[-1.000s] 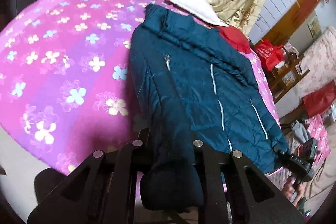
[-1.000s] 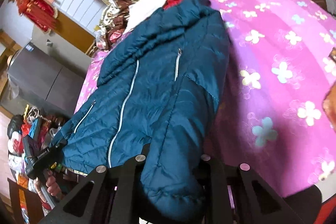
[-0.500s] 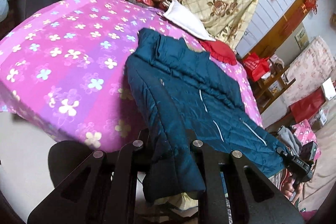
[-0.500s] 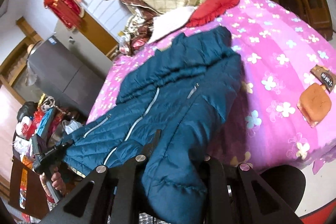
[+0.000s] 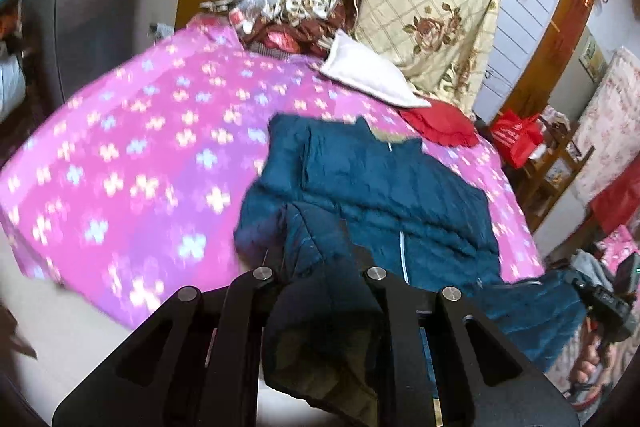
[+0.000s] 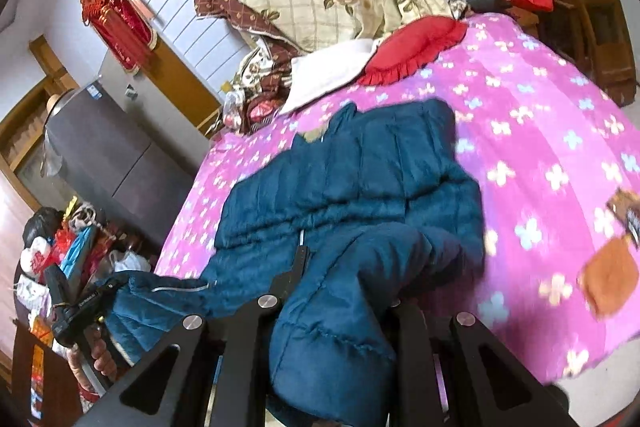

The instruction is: Fold large clothes

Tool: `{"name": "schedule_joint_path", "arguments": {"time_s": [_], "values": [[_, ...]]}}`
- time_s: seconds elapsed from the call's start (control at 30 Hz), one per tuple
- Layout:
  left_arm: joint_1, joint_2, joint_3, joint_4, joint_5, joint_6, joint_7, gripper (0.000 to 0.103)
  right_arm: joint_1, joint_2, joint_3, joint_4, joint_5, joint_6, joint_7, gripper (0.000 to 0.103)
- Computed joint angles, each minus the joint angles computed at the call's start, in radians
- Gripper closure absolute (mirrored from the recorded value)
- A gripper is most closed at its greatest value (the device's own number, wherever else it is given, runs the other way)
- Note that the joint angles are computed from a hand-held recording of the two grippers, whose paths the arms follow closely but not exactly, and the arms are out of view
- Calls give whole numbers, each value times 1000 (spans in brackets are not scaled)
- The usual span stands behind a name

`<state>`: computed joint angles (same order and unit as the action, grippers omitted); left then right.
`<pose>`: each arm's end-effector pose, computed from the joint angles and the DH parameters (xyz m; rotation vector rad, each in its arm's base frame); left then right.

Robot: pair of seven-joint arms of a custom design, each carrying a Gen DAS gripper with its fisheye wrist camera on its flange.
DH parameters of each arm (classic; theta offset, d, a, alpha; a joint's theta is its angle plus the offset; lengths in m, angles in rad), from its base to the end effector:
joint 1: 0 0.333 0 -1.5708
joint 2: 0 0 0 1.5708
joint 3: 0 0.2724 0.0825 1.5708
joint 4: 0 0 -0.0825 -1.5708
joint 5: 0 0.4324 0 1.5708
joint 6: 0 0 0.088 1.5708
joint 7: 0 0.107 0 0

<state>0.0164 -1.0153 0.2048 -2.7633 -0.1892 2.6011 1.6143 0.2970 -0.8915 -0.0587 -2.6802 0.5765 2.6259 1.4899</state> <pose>0.3846 0.0890 0.5397 -2.0087 1.5127 -1.0533 0.4094 0.0855 0.5442 -1.5013 1.5976 -0.1389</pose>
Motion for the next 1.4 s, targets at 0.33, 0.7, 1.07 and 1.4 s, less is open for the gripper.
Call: {"name": "schedule_joint_path", "arguments": {"time_s": [0.33, 0.7, 1.07, 1.4], "values": [[40, 439, -109, 347, 88, 120, -134, 90, -29, 330, 9, 305, -34, 33, 7, 87], [135, 928, -237, 858, 348, 19, -396, 90, -113, 779, 56, 750, -143, 4, 127, 87], [67, 1432, -225, 1403, 584, -184, -541, 90, -161, 1243, 64, 1220, -203, -119, 254, 87], [20, 1835, -176, 1857, 610, -357, -533, 84, -156, 1556, 59, 1552, -300, -215, 335, 87]]}}
